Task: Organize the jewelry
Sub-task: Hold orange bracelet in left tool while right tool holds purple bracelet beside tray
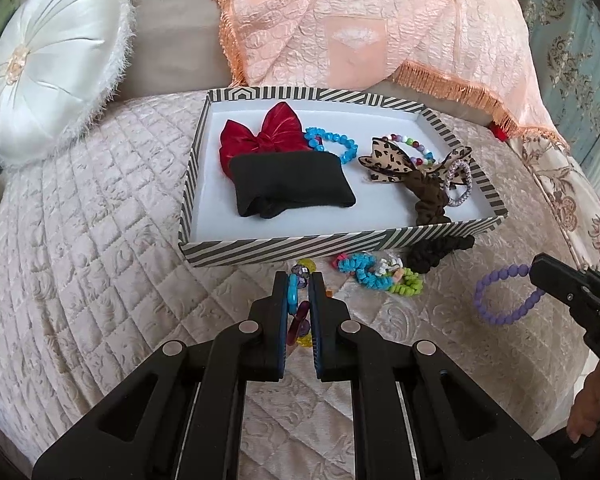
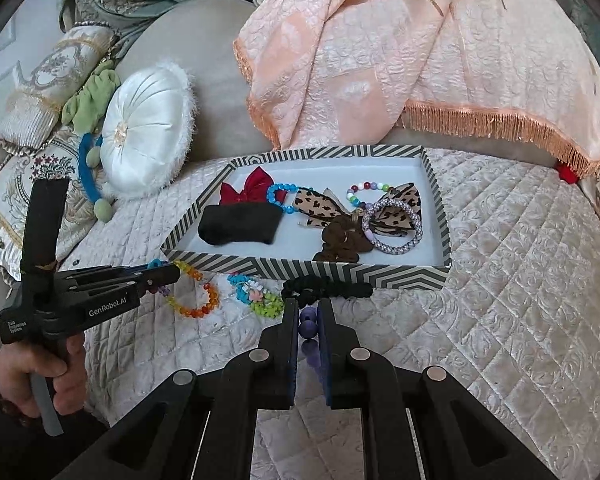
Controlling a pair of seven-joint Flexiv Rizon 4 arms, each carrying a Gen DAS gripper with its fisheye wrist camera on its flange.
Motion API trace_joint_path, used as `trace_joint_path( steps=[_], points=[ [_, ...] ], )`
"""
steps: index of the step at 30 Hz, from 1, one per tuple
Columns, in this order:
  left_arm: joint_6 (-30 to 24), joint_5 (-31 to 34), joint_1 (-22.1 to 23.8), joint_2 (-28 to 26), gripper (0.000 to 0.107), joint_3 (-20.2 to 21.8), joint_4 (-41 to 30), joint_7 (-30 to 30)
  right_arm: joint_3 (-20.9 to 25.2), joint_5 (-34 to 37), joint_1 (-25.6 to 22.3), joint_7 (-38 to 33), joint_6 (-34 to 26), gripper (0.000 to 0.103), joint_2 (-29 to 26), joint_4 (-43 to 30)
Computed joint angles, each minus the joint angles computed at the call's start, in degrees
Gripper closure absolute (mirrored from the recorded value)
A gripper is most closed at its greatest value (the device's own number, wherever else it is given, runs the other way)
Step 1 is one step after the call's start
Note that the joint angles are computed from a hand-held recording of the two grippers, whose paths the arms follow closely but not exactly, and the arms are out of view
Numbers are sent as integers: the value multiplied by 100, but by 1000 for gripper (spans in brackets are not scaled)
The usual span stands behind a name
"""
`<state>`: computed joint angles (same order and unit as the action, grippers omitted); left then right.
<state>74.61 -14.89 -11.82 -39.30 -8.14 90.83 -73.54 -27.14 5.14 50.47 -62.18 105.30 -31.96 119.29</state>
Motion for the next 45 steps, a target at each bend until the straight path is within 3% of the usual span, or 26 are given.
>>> trace_joint_path(
  steps=[45],
  points=[
    [13, -61, 26, 12, 99, -70, 35, 63, -247, -71, 201, 18, -94, 94, -78, -21]
  ],
)
